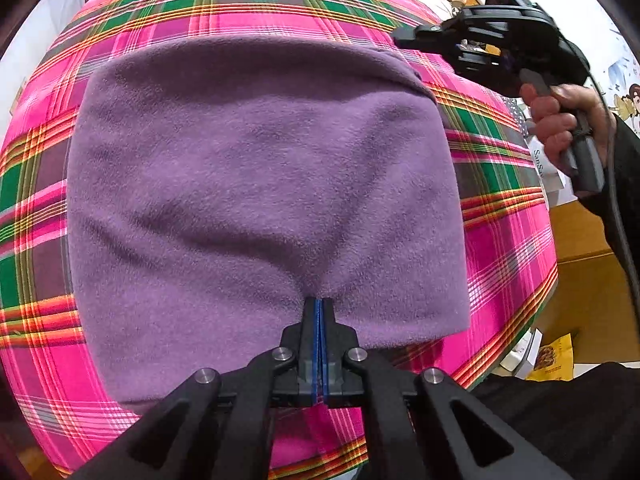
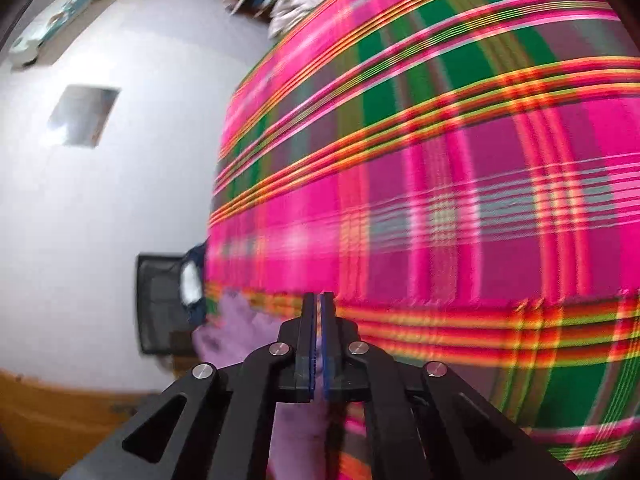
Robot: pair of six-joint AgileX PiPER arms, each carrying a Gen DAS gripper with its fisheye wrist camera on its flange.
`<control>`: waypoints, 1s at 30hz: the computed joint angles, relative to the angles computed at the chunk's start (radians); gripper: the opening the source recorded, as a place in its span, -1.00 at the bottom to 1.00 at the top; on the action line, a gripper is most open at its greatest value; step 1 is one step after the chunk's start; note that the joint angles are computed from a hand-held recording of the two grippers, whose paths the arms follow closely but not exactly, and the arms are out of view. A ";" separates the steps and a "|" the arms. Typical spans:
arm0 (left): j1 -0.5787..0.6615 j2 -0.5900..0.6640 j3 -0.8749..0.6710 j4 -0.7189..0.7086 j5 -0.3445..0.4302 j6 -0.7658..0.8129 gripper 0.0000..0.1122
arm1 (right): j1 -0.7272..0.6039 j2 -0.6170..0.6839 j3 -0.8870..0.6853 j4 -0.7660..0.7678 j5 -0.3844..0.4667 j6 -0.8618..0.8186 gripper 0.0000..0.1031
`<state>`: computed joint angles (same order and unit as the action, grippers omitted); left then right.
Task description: Fold clothes
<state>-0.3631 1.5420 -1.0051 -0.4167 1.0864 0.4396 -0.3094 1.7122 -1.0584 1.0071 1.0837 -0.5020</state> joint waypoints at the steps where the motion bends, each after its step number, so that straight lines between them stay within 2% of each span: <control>1: 0.024 0.004 -0.008 0.001 0.013 0.018 -0.97 | -0.003 -0.007 -0.002 -0.017 0.023 -0.009 -0.77; 5: 0.027 0.003 -0.014 -0.001 0.021 0.002 -0.97 | 0.012 -0.038 0.034 -0.025 0.076 -0.077 -0.38; 8: 0.029 0.008 -0.021 0.001 0.028 -0.003 -0.97 | 0.074 -0.017 0.010 -0.048 0.094 -0.093 -0.35; 9: 0.028 0.010 -0.023 0.002 0.029 -0.005 -0.97 | 0.095 -0.009 -0.001 -0.059 0.092 -0.087 -0.36; 10: 0.027 0.011 -0.026 0.004 0.030 -0.008 -0.97 | 0.111 0.000 -0.016 -0.077 0.085 -0.083 -0.62; 11: 0.026 0.013 -0.028 0.006 0.031 -0.010 -0.97 | 0.122 0.004 -0.024 -0.082 0.078 -0.084 -0.77; 12: 0.024 0.014 -0.030 0.007 0.032 -0.013 -0.97 | 0.133 0.008 -0.032 -0.086 0.072 -0.085 -0.82; 17: 0.013 0.019 -0.033 0.001 0.023 -0.029 -0.97 | 0.163 -0.012 -0.055 -0.128 0.033 -0.063 -0.88; 22: 0.029 0.015 -0.027 -0.010 0.022 -0.018 -0.97 | 0.127 0.012 -0.008 -0.113 -0.015 -0.035 -0.90; 25: 0.041 0.013 -0.028 -0.016 0.031 -0.024 -0.97 | 0.099 0.045 0.004 -0.066 0.009 -0.022 -0.88; 27: 0.042 0.019 -0.053 -0.003 0.061 -0.049 -0.97 | 0.095 0.030 -0.009 -0.065 0.025 -0.013 -0.80; 30: 0.048 -0.002 -0.085 0.005 0.087 -0.057 -0.97 | 0.072 -0.005 -0.037 -0.071 0.066 -0.007 -0.79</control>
<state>-0.3147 1.5402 -1.0900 -0.4114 1.1730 0.3825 -0.2370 1.7068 -1.0952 0.9361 1.1501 -0.5091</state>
